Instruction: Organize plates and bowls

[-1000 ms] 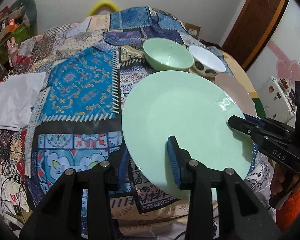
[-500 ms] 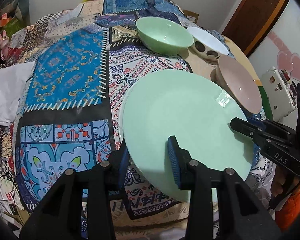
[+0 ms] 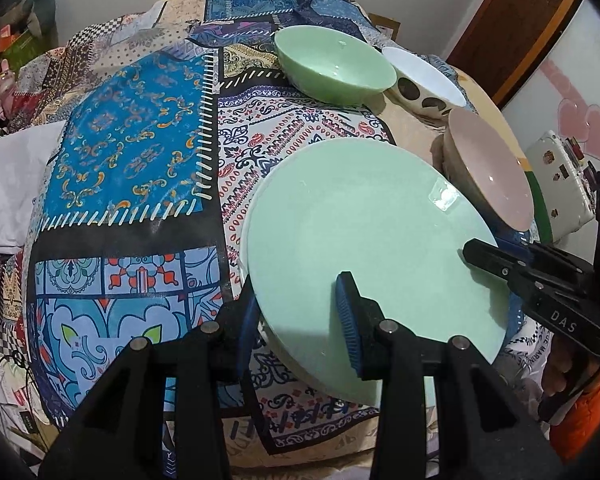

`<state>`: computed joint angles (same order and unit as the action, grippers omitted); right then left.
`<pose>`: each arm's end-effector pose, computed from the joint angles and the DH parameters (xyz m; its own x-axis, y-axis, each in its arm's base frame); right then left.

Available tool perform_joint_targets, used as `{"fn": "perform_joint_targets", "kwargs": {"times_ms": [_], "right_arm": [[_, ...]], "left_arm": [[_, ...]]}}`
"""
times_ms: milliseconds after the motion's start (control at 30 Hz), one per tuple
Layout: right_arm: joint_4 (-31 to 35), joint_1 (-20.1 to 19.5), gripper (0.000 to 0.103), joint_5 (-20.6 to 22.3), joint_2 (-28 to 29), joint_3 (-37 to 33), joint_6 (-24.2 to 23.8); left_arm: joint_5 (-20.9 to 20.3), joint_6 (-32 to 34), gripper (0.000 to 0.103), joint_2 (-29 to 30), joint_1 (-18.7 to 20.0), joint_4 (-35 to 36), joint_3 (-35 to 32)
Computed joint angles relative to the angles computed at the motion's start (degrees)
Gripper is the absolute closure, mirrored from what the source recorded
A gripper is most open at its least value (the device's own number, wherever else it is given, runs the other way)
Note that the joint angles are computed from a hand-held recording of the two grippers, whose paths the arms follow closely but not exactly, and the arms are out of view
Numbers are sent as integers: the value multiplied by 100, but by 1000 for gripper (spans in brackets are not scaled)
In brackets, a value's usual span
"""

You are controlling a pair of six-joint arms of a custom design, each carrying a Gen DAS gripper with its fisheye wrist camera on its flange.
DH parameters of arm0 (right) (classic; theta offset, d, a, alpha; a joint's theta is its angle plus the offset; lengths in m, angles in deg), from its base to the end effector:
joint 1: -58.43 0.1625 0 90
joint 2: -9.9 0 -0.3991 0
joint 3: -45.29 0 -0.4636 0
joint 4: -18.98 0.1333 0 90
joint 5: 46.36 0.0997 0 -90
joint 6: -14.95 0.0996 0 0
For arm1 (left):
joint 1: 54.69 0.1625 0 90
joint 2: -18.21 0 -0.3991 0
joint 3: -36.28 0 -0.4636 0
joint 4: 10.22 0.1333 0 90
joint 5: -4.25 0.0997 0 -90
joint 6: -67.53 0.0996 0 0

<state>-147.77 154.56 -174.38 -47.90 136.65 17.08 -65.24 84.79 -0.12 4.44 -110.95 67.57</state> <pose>0.1490 -0.7136 0.2550 -0.8306 0.3617 0.4233 -0.0470 0.7120 -0.7006 -0.3311 -0.8817 0.0869 -0.6089 0.7246 -0.3228 0.7261 0.6730 0.1410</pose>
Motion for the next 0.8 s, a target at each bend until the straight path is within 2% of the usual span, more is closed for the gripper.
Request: {"fn": "perform_joint_targets", "kwargs": {"times_ms": [267, 533, 800], "right_arm": [[112, -22, 78, 130, -131, 80, 84], [120, -29, 77, -28, -161, 131, 108], [34, 3, 77, -28, -157, 112, -52]], "left_arm": [[-9, -43, 65, 212, 2, 234, -334], [390, 334, 65, -62, -97, -340, 346], [339, 203, 65, -55, -85, -276, 253]]}}
